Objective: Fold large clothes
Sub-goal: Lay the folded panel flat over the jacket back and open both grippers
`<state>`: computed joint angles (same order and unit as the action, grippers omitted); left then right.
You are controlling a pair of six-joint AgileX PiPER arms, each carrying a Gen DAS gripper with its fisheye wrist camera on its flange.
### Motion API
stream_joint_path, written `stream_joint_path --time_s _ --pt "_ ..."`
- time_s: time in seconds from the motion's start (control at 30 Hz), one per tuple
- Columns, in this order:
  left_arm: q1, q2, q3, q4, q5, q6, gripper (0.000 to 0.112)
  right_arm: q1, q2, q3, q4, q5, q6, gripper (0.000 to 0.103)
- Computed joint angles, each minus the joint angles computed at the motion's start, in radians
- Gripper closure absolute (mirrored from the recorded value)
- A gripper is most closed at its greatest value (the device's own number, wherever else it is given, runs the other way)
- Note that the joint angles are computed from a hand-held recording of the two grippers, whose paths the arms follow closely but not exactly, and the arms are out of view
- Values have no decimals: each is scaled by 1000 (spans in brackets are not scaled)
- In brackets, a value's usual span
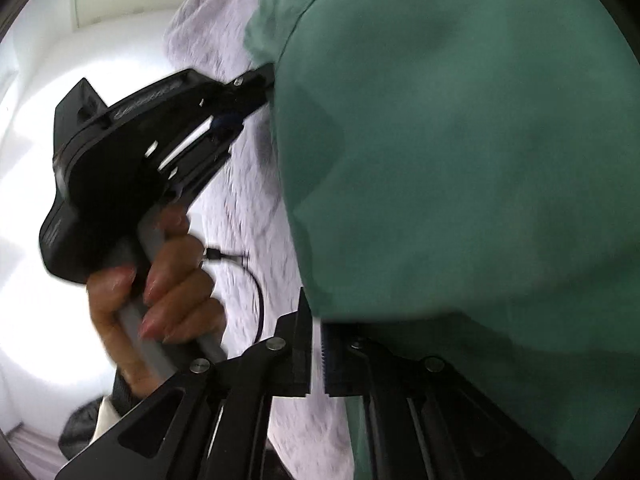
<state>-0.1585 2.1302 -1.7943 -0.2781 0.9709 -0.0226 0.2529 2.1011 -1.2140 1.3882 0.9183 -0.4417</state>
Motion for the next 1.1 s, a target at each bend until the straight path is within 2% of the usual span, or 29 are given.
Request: stream_joint_path --time_s 0.07,0.13,0.27,0.33,0.47,0.6,0.63,0.67,0.7,0.73,0.8,0.9,0.93,1.0,1.1 --pt "-6 -26 22 29 -21 -31 104 -21 -49 11 -94 58 -2 68" --pt "-11 -60 43 70 -32 -64 104 -80 -165 99 -197 88 -28 55" --pt "-26 -161 111 147 -53 -107 104 -293 -373 176 -468 44 67 55" --pt "-36 -213 161 159 -77 -120 104 -409 -411 171 -580 22 133 55" --pt "-103 -280 266 209 -119 -212 104 -589 -367 94 -674 22 231 53" --pt "-168 -296 371 251 -162 -343 104 -563 -280 18 -722 -35 357 53" --pt "-175 -290 390 246 -168 -366 104 -568 -257 8 -707 -42 347 56" --pt "-183 -288 404 257 -176 -391 104 -570 -240 -3 -702 -49 335 69" --pt "-192 -289 419 283 -185 -424 104 -562 -225 -15 -724 -65 344 77" --pt "-200 -288 430 313 -190 -457 104 -561 -236 12 -738 -76 335 91" --pt "-201 -284 439 335 -192 -495 104 -575 -246 5 -722 -75 291 94" --pt "-191 -286 454 336 -199 -514 104 -654 -332 43 -797 -29 228 96" --pt "-194 -280 450 347 -195 -524 104 -650 -320 35 -819 -42 244 96" --pt "-200 -278 455 368 -193 -547 104 -704 -305 31 -805 24 228 96" --pt "-242 -260 407 435 -133 -622 104 -732 -308 8 -820 85 226 95"
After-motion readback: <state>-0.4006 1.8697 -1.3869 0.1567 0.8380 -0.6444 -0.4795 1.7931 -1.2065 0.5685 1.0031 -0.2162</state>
